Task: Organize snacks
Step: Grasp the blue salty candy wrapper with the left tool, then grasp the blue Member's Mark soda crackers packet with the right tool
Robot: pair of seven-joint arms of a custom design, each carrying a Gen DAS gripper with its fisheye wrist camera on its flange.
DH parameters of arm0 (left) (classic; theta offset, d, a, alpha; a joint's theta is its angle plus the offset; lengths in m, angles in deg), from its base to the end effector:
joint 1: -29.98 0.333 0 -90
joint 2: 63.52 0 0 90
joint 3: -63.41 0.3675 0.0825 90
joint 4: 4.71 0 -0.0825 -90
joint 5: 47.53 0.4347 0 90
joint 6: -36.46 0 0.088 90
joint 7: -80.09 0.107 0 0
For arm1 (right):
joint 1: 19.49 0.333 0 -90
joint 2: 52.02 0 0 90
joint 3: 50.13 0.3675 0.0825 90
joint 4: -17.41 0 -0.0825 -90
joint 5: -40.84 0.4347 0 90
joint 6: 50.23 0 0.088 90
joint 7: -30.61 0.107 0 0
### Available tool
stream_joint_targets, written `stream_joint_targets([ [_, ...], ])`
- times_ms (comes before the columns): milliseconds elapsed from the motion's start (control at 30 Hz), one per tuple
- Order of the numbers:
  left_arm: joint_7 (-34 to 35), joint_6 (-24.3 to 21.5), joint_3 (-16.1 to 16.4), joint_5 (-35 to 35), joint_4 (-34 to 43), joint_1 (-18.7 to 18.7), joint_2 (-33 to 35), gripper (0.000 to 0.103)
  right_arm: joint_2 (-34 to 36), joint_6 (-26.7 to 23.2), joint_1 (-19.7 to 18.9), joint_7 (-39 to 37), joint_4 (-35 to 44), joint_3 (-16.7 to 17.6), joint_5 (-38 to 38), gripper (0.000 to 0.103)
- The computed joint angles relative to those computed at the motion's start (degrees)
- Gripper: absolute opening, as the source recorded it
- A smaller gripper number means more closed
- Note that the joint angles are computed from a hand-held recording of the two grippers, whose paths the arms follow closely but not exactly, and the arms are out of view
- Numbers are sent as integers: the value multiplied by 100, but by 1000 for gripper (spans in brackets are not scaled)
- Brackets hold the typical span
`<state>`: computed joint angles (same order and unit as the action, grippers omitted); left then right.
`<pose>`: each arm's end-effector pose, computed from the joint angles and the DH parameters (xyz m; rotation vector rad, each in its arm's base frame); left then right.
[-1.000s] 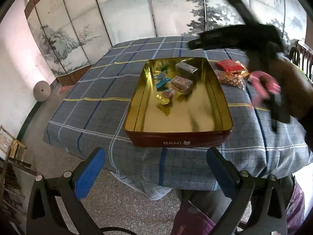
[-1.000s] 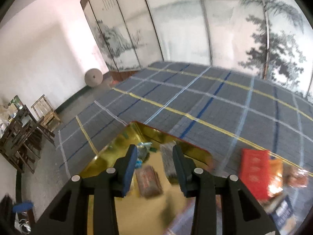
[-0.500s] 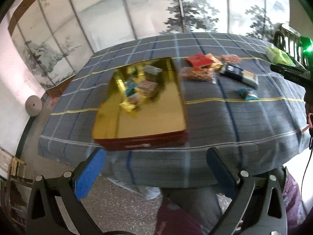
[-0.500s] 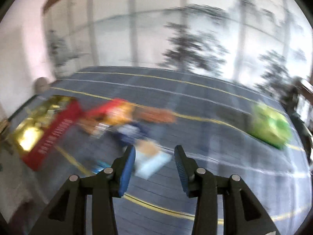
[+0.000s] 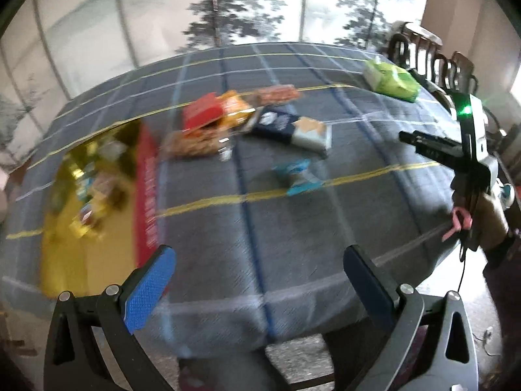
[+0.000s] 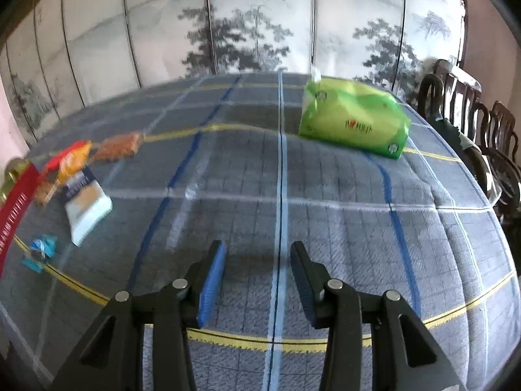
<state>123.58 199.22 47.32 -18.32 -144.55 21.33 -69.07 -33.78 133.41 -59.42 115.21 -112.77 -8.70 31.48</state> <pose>0.4787 -0.2500 0.4026 -1.8461 1.9942 -0.5839 0.6252 0.0142 0.3424 -1.9254 1.5962 -0.5441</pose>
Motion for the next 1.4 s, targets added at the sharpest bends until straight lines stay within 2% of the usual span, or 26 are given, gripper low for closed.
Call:
stream_joint_targets([
  [67, 608, 172, 98, -485, 328, -117, 402, 102, 146, -72, -437, -50, 20, 423, 27, 45],
  [133, 700, 122, 183, -505, 630, -204, 707, 102, 274, -139, -777, -121, 31, 763, 75, 45],
  [200, 824, 56, 305, -610, 880, -328, 959, 100, 325, -160, -861, -135, 44, 856, 129, 45],
  [300, 1553, 60, 359, -1356, 1231, -395, 1374, 99, 439, -191, -1138, -223, 38, 1138, 161, 45],
  [467, 1652, -491, 725, -1293, 1858, -785, 1922, 73, 667, -236, -1634, -271, 17, 1627, 117, 45],
  [533, 1619, -623, 842, -1247, 1986, -901, 2041, 71, 723, -254, -1707, -244, 29, 1705, 74, 45],
  [633, 1791, -610, 811, -1573, 2074, -876, 2189, 60, 843, -276, -1905, -237, 20, 1890, -6, 45],
  [700, 1457, -361, 1061, -1230, 1996, -1098, 2183, 44, 891, -268, -1973, -190, 14, 1953, -51, 45],
  [733, 1036, -375, 1290, -804, 1986, -1308, 2157, 25, 906, -257, -1999, -158, 9, 1970, -75, 45],
  [767, 923, -377, 1318, -780, 1972, -1336, 2142, 24, 903, -239, -2006, -113, 2, 1967, -100, 45],
  [900, 751, -62, 1094, -1181, 1528, -1159, 1802, 23, 903, -329, -1992, -43, 37, 1947, -197, 45],
  [1033, 986, 260, 781, -1593, 888, -1014, 1229, 24, 858, -434, -1885, -135, 79, 1882, -204, 45],
  [1133, 926, 286, 665, -1585, 632, -955, 938, 24, 1031, -556, -2073, -663, 85, 2209, -256, 45],
  [1167, 984, 295, 610, -1644, 545, -911, 834, 24, 1202, -639, -2259, -934, 83, 2498, -333, 47],
  [1233, 1091, 347, 509, -1859, 386, -810, 654, 24, 1420, -923, -2408, -1300, 148, 2852, -409, 52],
  [1333, 1471, 439, 387, -2490, 211, -690, 451, 24, 1723, -1268, -2309, -1930, 350, 3202, -450, 62],
  [1400, 1352, 489, 318, -2448, 108, -596, 319, 24, 1898, -1586, -2018, -2224, 628, 3212, -402, 65],
])
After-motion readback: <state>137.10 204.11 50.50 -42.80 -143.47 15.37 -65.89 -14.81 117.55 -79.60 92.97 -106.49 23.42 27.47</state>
